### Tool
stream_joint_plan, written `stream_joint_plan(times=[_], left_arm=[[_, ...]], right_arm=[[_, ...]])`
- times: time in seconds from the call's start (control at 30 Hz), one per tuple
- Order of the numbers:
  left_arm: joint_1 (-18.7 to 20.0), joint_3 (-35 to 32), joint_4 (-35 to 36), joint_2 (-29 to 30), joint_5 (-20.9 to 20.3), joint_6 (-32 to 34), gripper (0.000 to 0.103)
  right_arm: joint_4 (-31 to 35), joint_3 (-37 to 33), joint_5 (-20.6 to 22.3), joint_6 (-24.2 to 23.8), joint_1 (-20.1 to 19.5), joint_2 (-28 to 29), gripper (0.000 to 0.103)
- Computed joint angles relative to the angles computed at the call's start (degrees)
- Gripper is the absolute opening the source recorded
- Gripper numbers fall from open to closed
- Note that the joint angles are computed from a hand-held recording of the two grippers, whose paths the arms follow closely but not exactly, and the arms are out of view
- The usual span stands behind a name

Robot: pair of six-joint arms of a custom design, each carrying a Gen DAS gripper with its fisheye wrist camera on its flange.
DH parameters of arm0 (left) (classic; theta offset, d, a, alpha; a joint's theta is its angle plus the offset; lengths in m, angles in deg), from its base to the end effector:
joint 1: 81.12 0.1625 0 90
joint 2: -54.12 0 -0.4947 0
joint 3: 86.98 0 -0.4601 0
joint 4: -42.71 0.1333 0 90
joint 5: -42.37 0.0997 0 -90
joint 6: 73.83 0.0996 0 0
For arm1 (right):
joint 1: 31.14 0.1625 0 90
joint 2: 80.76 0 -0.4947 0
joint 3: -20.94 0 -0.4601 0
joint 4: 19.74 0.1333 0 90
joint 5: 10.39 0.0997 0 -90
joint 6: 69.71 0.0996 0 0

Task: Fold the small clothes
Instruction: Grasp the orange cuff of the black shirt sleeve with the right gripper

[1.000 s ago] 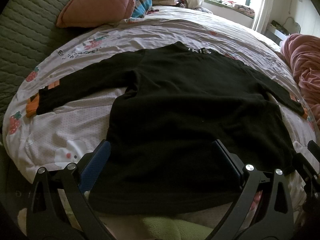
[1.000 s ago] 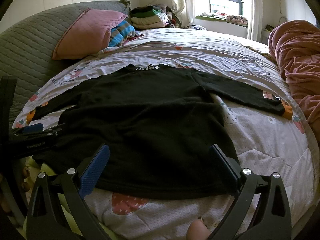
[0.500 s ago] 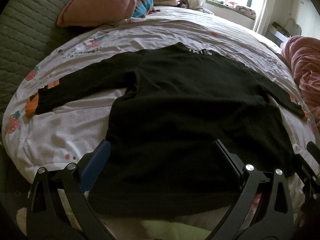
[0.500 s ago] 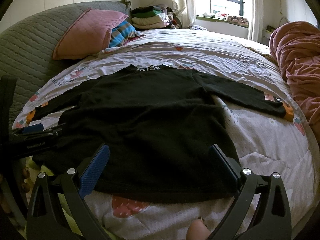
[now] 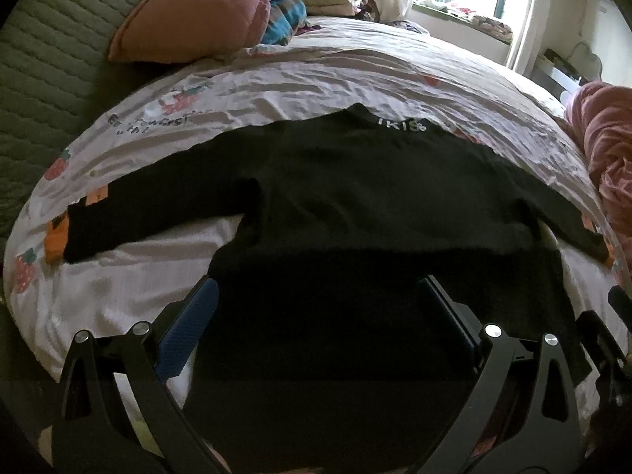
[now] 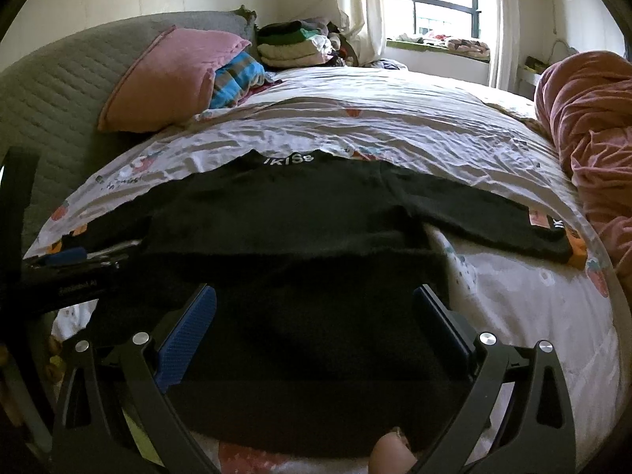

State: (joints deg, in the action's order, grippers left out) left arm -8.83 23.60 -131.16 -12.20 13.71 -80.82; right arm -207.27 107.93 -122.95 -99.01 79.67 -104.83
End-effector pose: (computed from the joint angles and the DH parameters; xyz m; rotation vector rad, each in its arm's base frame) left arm 0.0169 -0.6725 0.3212 -0.2433 2.0728 -0.9769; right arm 0.3715 -0.7098 -0.0645 0.9570 -2.4297 0.7713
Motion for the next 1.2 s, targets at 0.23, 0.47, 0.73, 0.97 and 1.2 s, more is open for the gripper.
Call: stream_joint_plan(times=[0.23,0.47,0.73,0.97,1.2], left_arm=[[0.90,-3.82,1.00,2.01,-1.08,0.65,0.094],[2.08,-8.13,4.39,4.00,-2.93,0.45,0.094],[3.45,-13.03,7.23,6.84,-3.54,1.59,0.094],[4.60,-17.00,9.59,9.29,-3.89,2.77,0.094],[5.65,-20.33,11.95,11.01,-4.32,2.04,0.094]], right_arm=[[2.61,-4.73,0.55,0.71,-0.37,2.02,0.099],[6.83,-10.61,-0.27,2.78,-0.98,4.37,0.099],[8.52,-16.52,-3.50,4.50,-2.56,6.78,0.099],[11.53,-20.79,-5.21,9.96,-5.12,7.30,0.099],[12.14,-25.05,-11.10,15.29,-7.77,8.43,0.099]])
